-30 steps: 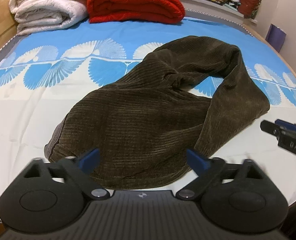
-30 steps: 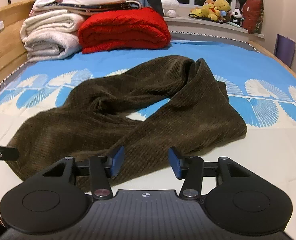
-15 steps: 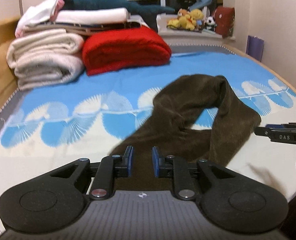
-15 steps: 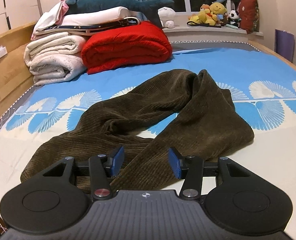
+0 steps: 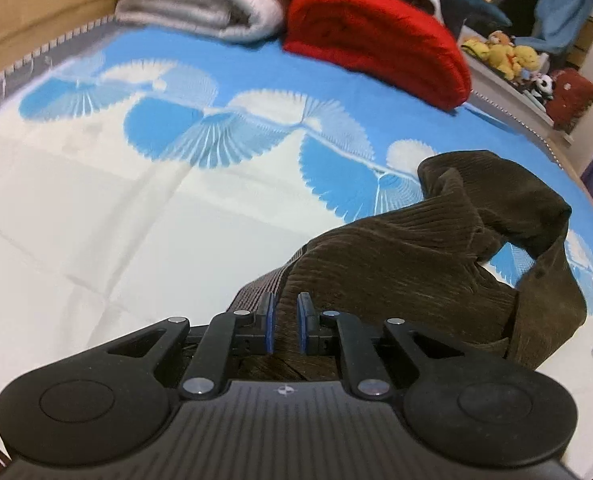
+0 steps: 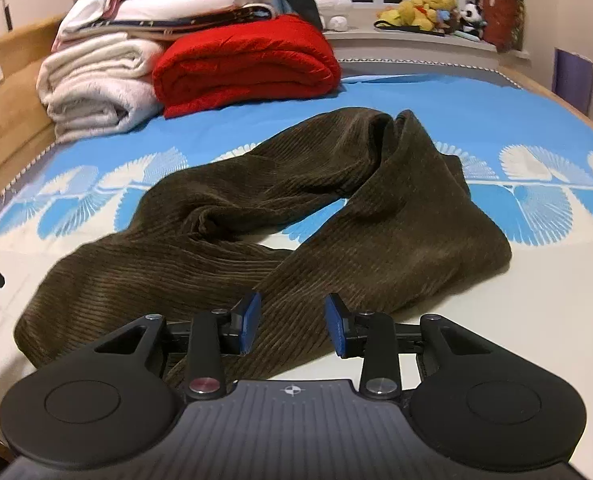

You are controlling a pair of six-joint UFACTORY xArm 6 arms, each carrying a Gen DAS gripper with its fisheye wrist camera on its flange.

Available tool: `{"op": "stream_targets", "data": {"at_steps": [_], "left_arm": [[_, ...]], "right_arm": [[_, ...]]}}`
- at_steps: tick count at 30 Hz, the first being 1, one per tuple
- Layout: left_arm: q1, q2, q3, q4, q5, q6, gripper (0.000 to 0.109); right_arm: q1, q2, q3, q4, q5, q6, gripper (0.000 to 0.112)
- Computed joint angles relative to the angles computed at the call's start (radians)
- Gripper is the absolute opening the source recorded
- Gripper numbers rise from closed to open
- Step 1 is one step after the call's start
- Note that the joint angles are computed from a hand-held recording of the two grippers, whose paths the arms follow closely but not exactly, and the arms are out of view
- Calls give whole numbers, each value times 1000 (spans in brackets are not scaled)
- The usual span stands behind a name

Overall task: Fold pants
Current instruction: 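Grasp the grey waistband with the left gripper while the right gripper grasps a pant leg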

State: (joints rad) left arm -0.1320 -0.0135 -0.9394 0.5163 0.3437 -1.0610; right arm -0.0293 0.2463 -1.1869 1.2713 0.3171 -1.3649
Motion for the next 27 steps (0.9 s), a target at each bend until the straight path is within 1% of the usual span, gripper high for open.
{"op": "stream_targets", "data": {"at_steps": [1,3,5,6,7,8,10,12,14,16,17,18,19,20,21,22,25,27], "left_arm": [[6,10,-1,-60,-12,41,15],[20,24,-1,-146,-20,99,25],[34,44,-9,-196,-12,122,50],[43,50,-6,-236,-16,147,55],[47,58,-10,-280,-16,176,65],[51,69,-20,-319,-7,202,76],[52,90,-40,-372,17,241,84],[49,115,-63,-433,43,290,85],[42,141,-95,-452,88,305,90],[35,160,-115,-436,107,303,90],[31,166,-120,-420,109,298,90],[29,171,-126,-407,112,295,90],[26,174,-128,-392,116,289,90],[25,174,-127,-383,117,286,90],[24,176,-127,-382,118,286,90],[24,178,-129,-384,121,283,90],[20,182,-132,-414,124,288,90],[11,179,-130,-429,119,298,91]], "right_arm": [[3,15,-14,-20,6,14,38],[13,52,-49,-76,21,56,38],[19,88,-84,-170,60,135,43],[24,110,-105,-224,77,184,50],[30,126,-118,-261,86,219,55],[37,142,-133,-295,96,251,58],[54,174,-165,-348,110,308,69],[75,212,-198,-378,107,352,76],[93,260,-237,-439,98,423,77],[111,309,-267,-534,71,511,76],[121,326,-268,-588,41,553,75],[128,340,-265,-660,7,604,68],[132,345,-251,-734,-38,651,54],[132,343,-235,-790,-75,691,45],[127,334,-223,-806,-94,706,29],[120,323,-219,-780,-90,689,12],[88,257,-200,-582,-66,520,7],[54,190,-176,-435,-24,382,7]]}}
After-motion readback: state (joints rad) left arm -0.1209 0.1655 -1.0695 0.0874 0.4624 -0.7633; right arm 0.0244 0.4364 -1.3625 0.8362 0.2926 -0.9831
